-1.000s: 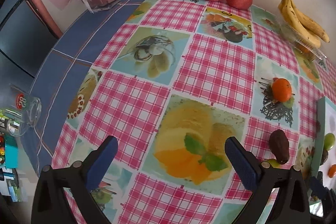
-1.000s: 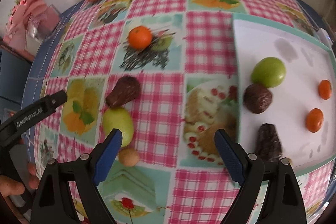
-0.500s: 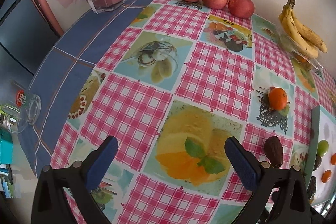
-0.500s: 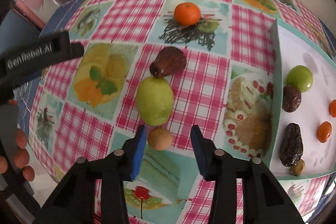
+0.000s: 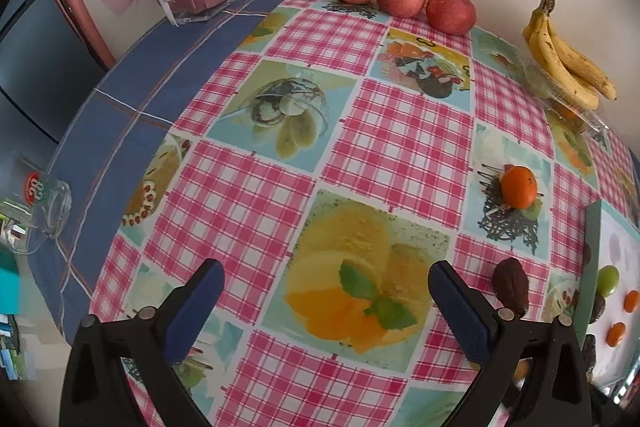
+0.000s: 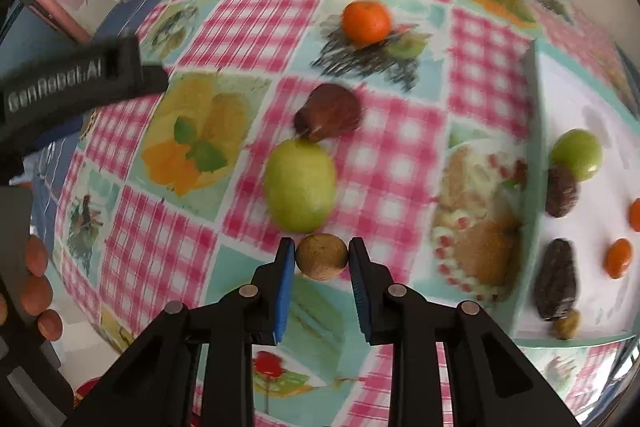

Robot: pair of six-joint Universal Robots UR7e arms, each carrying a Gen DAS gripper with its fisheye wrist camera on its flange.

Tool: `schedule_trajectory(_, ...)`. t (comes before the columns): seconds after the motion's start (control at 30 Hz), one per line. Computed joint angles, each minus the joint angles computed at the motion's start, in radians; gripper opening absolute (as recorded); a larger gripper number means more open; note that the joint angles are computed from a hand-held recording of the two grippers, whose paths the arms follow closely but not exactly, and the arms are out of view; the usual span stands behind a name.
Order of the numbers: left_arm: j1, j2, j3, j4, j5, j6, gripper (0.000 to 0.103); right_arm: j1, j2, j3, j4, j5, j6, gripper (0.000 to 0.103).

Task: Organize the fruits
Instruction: 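Grasp a small brown round fruit with the right tool while the left grasps a green fruit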

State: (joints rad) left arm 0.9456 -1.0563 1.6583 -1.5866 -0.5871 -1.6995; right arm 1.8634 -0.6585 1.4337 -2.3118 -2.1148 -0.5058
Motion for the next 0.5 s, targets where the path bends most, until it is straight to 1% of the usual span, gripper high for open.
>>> schedule_trajectory(0.07,0.0,-0.003,0.01,-0.041,-0.001,0.03,0.103,0.004,-0.002,0.004,-0.065,-0.025,-0.021,0.028)
schedule_trajectory(0.17,-0.003,-0.001,0.018,-0.09,0.0,0.069,0.103,-0.006,-0.012,-0.013,-0.097,-0.013,0.0,0.028)
schedule_trajectory(0.23,-0.004,-0.003,0.036,-0.174,-0.002,0.127,0.103,-0.015,-0.012,-0.032,-0.12,-0.018,0.019,0.028)
schedule_trajectory(0.3,-0.004,-0.005,0.067,-0.323,-0.019,0.221,0.102,-0.026,-0.015,-0.048,-0.138,-0.024,0.046,0.029)
schedule_trajectory(0.37,0.0,0.002,0.088,-0.463,-0.047,0.31,0.102,-0.041,-0.019,-0.069,-0.127,-0.012,0.086,0.029)
schedule_trajectory(0.43,0.001,0.014,0.091,-0.536,-0.068,0.366,0.101,-0.058,-0.026,-0.092,-0.109,-0.003,0.132,0.029)
schedule_trajectory(0.47,0.001,0.024,0.089,-0.571,-0.079,0.397,0.1,-0.061,-0.032,-0.084,-0.119,-0.007,0.145,0.029)
schedule_trajectory(0.5,0.001,0.032,0.085,-0.595,-0.089,0.419,0.097,-0.066,-0.032,-0.093,-0.12,-0.011,0.16,0.029)
